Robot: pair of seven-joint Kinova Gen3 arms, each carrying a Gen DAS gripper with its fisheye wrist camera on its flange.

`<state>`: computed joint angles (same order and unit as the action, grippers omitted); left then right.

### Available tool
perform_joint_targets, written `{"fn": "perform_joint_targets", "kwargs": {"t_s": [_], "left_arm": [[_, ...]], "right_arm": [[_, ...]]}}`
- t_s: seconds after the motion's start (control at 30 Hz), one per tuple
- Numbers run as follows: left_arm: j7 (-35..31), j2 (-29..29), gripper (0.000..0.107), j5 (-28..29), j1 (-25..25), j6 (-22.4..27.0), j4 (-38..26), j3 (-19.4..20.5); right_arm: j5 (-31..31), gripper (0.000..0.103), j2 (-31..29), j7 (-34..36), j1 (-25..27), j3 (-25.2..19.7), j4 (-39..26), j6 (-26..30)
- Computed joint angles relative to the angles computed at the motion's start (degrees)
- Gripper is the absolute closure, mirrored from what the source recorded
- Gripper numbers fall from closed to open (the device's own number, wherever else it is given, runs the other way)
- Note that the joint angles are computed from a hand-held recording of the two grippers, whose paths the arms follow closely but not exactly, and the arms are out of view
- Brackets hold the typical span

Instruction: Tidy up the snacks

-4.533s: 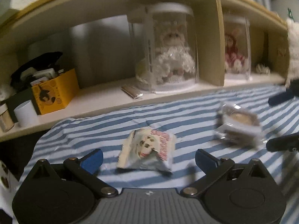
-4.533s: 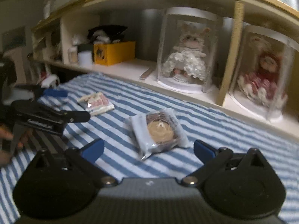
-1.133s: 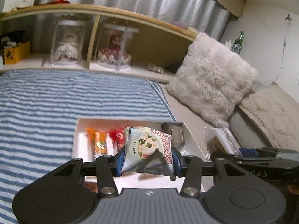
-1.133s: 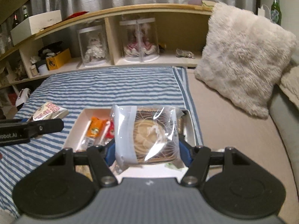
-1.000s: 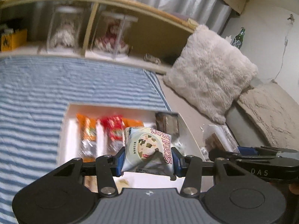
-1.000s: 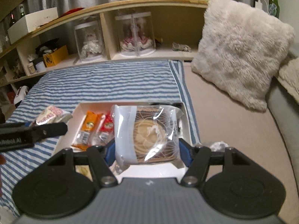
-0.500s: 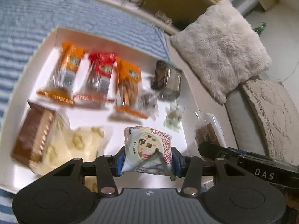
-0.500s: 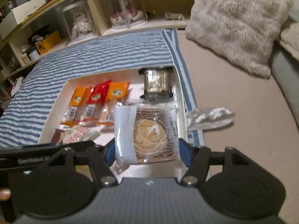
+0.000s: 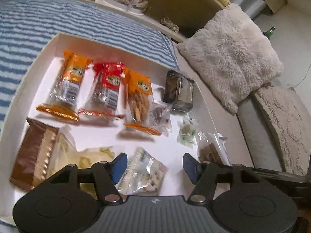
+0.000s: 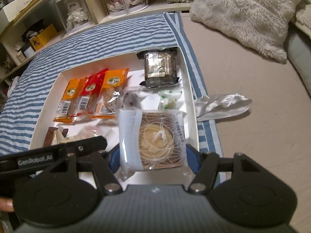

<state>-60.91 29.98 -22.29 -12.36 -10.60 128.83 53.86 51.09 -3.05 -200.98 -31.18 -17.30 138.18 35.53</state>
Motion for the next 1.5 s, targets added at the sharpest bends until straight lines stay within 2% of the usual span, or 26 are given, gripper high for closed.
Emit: {"fn": "perform_joint_targets", "kwargs": {"t_s": [0.1, 0.17, 0.23, 0.3, 0.4, 0.57, 0.67, 0.73, 0.87, 0.97, 1.03, 1.17, 1.3, 1.33, 1.43, 1.5], "left_arm": [[-0.5, -1.3, 0.045, -0.7, 0.2, -0.8, 0.4, -1.1], [-0.4, -1.2, 0.059, -1.8, -0.4, -1.4, 0.7, -0.9], [0.0, 0.0, 0.084, -3.5, -2.1, -1.3, 0.7, 0.8], [-0.3, 1.0, 0.096, -4.7, -2.6, -1.1, 0.6, 1.8], [-1.4, 1.1, 0.096, -5.1, -0.8, -0.7, 0.5, 0.9], [-4.9, -1.2, 0.095, -1.3, 7.1, 2.9, -1.1, -5.5], [-6.4, -0.9, 0.094, 0.9, 7.1, 3.4, -1.4, -5.8], [-7.4, -1.1, 0.095, 2.5, 7.1, 4.7, -2.0, -6.0], [-10.0, -0.9, 0.095, 4.8, 3.9, 5.7, -2.0, -3.2], [-12.1, -1.7, 0.090, 6.5, 2.5, 6.7, -2.2, -1.8], [-13.5, -2.2, 0.078, 7.7, 1.4, 7.0, -2.2, -0.7], [-16.0, -4.1, 0.065, 10.3, -0.5, 8.4, -2.2, 1.0], [-18.3, -6.9, 0.041, 13.4, -2.9, 10.0, -2.3, 2.7], [-19.0, -7.8, 0.032, 14.1, -3.8, 10.3, -2.2, 3.3], [-21.5, -9.4, 0.014, 15.8, -9.2, 11.6, -2.2, 7.9], [-23.2, -10.5, 0.009, 17.1, -13.9, 12.1, -1.8, 11.9]], "right_arm": [[0.1, 0.032, 0.9, -0.4, 0.2, 0.4, -0.2, -0.3], [0.5, 0.032, 1.5, -0.8, 0.3, 0.9, -0.3, -0.9], [0.8, 0.032, 2.2, -1.1, 0.2, 1.3, -0.5, -0.9], [0.7, 0.032, 2.6, -1.0, -0.1, 1.6, -0.9, -0.5], [1.1, 0.032, 3.5, -1.5, -0.5, 2.1, -1.4, -0.2], [0.3, 0.031, 5.0, 0.3, -1.1, 3.2, -2.5, 0.7], [-0.2, 0.026, 5.7, 1.6, -2.0, 3.4, -3.2, 2.1], [-0.7, 0.018, 5.2, 2.9, -1.9, 3.7, -3.0, 1.2], [-1.7, 0.016, 5.1, 4.8, -2.3, 3.6, -3.6, 2.3], [-1.8, 0.015, 4.5, 5.0, -2.3, 3.5, -3.4, 2.4], [-2.0, 0.015, 4.2, 5.0, -2.4, 3.2, -3.5, 2.9], [-2.9, 0.011, 3.0, 6.0, -2.6, 2.4, -4.0, 4.8], [-3.1, 0.008, 1.5, 4.9, -3.3, 0.6, -4.6, 8.0], [-3.0, 0.007, 1.0, 4.6, -3.5, 0.1, -4.8, 9.0], [-3.9, 0.006, -0.3, 5.3, -3.9, -1.1, -5.8, 11.5], [-4.3, 0.003, -1.2, 5.1, -4.3, -2.2, -6.6, 13.6]]}}
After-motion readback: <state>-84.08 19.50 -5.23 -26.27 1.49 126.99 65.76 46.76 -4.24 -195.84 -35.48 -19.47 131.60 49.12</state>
